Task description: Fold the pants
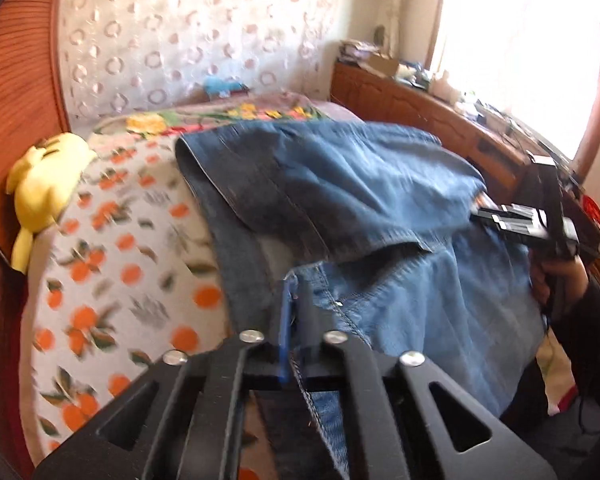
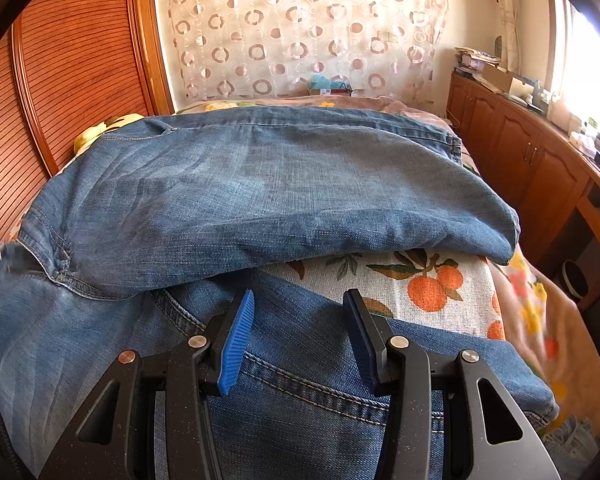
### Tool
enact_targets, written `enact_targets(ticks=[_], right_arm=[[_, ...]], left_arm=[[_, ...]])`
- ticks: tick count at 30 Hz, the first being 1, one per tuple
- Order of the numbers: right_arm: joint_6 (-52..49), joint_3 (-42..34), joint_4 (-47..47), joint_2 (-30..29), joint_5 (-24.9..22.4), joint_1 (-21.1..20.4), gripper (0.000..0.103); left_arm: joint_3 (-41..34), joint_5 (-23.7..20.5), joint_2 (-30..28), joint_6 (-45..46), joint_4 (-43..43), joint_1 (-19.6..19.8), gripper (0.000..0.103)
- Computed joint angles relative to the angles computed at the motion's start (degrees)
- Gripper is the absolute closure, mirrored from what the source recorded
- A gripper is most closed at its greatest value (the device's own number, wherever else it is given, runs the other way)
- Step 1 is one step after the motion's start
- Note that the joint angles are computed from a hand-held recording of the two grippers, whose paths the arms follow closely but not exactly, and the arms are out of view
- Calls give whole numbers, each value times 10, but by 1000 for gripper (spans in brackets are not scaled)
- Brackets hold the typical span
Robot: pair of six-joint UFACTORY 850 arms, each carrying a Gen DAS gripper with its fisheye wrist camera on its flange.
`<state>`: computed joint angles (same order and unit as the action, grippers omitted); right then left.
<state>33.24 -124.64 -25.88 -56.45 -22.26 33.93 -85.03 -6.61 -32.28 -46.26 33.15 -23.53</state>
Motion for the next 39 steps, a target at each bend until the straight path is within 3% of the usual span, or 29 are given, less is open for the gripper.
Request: enact_targets(ticks=[4,13,19,26,31,35,39], right_arm=[[0,0,0,0,0,0,55],[-4,1,6,1,2,-1,55],[-3,-2,5,-1,0,-1,55],[-4,-3,6,-1,-1,-1,55],[-4,-4,6,-2,-2,-1,55],[-4,-5,6,-2,-2,0,55],[-5,0,8,1,2,-1,55]], left_arm=[[-49,-30,-28,-31,50,3,102],[-145,-130,-116,22,1,7,103],[-110,-99,-91,-20,26,6,101],[-107,-57,-83,172,-156,-1,77],[-142,-81,-111,238,-206,-10,77],[-186,-117,-140,214,-181,-12,77],[-191,-105,-141,184,-162,-8,77]])
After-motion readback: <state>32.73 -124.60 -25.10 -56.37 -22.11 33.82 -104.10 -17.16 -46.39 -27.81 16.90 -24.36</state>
